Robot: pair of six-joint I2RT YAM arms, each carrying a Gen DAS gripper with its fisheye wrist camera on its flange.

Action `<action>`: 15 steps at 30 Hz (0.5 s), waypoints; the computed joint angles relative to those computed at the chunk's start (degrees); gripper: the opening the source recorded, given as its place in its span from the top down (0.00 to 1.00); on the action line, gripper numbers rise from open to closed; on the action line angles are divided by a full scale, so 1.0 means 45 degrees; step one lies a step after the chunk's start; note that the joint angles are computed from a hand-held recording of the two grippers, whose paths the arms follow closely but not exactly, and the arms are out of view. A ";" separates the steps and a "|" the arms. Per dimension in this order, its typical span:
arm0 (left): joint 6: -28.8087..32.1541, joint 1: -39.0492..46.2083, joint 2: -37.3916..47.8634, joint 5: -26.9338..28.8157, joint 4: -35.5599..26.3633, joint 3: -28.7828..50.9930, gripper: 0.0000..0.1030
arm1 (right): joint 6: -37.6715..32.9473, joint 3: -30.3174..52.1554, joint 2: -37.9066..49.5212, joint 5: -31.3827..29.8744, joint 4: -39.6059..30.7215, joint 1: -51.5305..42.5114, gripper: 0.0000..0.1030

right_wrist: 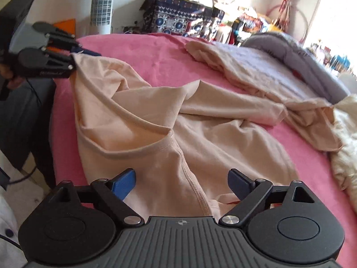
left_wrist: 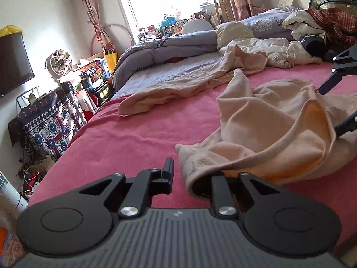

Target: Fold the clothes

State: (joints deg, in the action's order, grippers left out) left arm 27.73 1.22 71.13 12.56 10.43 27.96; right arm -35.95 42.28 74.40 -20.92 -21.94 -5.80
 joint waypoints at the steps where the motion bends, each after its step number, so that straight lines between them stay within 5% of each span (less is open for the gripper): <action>1: 0.0053 0.0028 0.0037 -0.0038 0.0027 -0.0053 0.76 | 0.0306 0.0387 0.0556 -0.0203 -0.0261 -0.0062 0.15; 2: 0.0107 0.0058 0.0076 -0.0076 0.0059 -0.0108 0.74 | 0.0606 0.0792 0.1107 -0.0414 -0.0544 -0.0122 0.21; 5: 0.0233 0.0217 0.0226 -0.0089 0.0358 -0.0317 0.63 | 0.1186 0.0749 0.1122 -0.0365 -0.0797 0.0003 0.61; 8: 0.0301 0.0351 0.0549 -0.0114 0.0581 -0.0328 0.63 | 0.1178 -0.0344 -0.0902 0.0157 -0.1016 0.0379 0.77; 12: 0.0349 0.0421 0.1025 -0.0247 0.0866 -0.0250 0.63 | 0.0394 -0.0639 -0.3282 -0.0823 -0.3250 0.0293 0.77; 15: 0.0427 0.0488 0.1172 -0.0185 0.0922 -0.0247 0.63 | -0.0242 -0.0906 -0.4386 -0.0282 -0.3998 0.0694 0.73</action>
